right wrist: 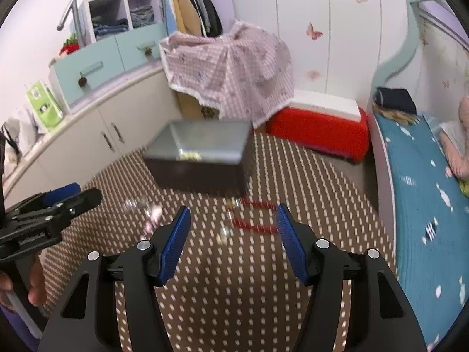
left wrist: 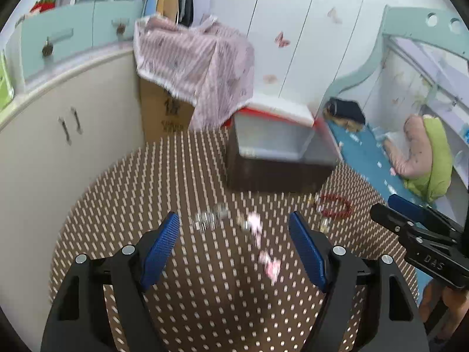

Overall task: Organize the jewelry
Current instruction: 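Withdraw both grippers and grasp another pink charm with the left gripper, then grasp the pearl charm with the right gripper while the left gripper carries its charm toward the box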

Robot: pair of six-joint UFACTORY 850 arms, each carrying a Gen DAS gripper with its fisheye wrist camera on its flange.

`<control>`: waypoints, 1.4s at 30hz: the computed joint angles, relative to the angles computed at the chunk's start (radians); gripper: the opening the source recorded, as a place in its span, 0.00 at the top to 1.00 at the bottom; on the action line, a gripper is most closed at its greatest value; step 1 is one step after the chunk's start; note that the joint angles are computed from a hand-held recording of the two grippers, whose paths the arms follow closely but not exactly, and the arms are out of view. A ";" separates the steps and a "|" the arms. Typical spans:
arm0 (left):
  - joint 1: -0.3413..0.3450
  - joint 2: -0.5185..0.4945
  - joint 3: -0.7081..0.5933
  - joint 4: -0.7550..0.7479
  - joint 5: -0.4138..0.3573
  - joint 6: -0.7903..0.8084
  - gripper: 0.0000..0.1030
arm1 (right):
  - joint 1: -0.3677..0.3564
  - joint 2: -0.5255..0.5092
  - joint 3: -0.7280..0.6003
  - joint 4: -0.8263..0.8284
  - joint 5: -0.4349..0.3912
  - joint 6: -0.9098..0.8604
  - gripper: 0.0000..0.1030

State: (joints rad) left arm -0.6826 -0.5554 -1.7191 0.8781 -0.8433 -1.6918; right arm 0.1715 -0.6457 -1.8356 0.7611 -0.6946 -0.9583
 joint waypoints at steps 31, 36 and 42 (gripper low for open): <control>0.046 0.003 0.083 -0.062 0.150 0.021 0.91 | 0.052 -0.119 -0.083 -0.136 -0.031 0.128 0.43; 0.063 0.019 0.102 -0.066 0.193 0.024 0.91 | 0.077 -0.131 -0.097 -0.192 0.005 0.142 0.59; 0.072 0.010 0.077 -0.084 0.217 0.071 0.91 | 0.086 -0.144 -0.122 -0.199 -0.008 0.117 0.85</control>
